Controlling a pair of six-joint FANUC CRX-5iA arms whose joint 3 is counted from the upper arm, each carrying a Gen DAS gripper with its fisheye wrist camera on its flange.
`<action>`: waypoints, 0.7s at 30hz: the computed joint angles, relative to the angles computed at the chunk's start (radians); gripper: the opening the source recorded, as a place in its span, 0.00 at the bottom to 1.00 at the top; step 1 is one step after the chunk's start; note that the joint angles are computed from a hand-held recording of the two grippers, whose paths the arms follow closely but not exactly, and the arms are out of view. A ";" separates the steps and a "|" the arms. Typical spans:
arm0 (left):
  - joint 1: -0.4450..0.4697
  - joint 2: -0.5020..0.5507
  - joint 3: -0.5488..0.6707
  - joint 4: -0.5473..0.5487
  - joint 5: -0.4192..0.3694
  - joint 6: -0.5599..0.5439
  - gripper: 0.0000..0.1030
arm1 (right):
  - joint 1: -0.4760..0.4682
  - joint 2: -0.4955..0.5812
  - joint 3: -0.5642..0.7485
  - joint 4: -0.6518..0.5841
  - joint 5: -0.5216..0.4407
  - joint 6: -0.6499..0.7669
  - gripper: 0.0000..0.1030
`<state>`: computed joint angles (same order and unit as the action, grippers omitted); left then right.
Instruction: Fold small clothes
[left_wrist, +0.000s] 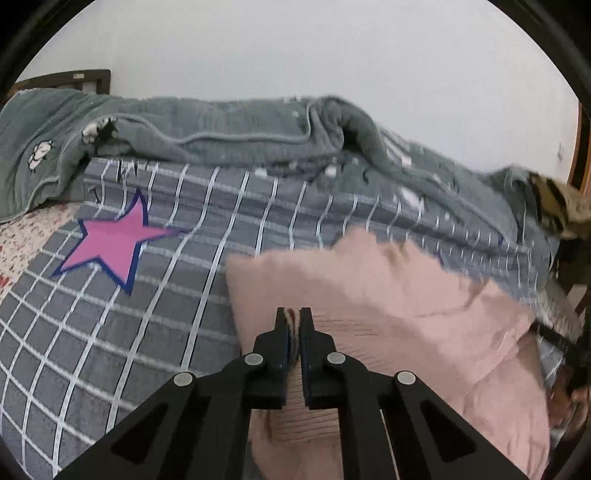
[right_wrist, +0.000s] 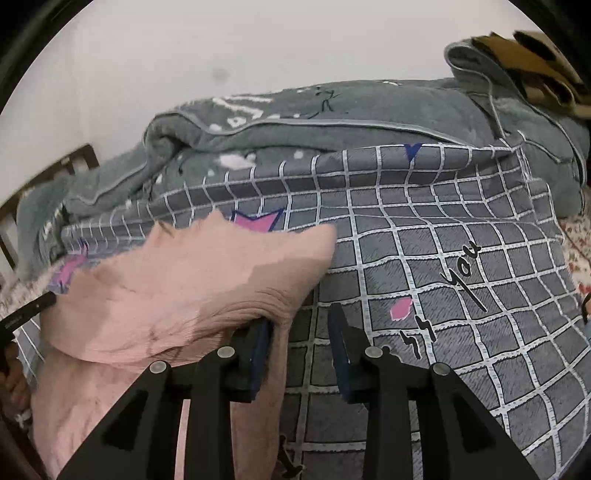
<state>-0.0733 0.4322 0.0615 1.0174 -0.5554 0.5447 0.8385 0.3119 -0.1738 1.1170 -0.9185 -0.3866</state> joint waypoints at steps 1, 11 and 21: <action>-0.006 0.002 0.004 0.003 0.014 0.001 0.06 | 0.000 -0.001 -0.002 0.000 0.004 0.000 0.30; -0.011 0.124 0.291 -0.526 -0.128 0.456 0.08 | 0.020 -0.040 -0.034 -0.044 0.021 0.105 0.35; 0.005 0.073 0.188 -0.411 -0.079 0.343 0.32 | 0.004 0.008 0.020 0.044 0.042 0.064 0.47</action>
<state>-0.0680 0.5055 0.2499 0.6061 -0.6340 0.8879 0.8427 0.3196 -0.1539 1.1609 -0.8763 -0.3228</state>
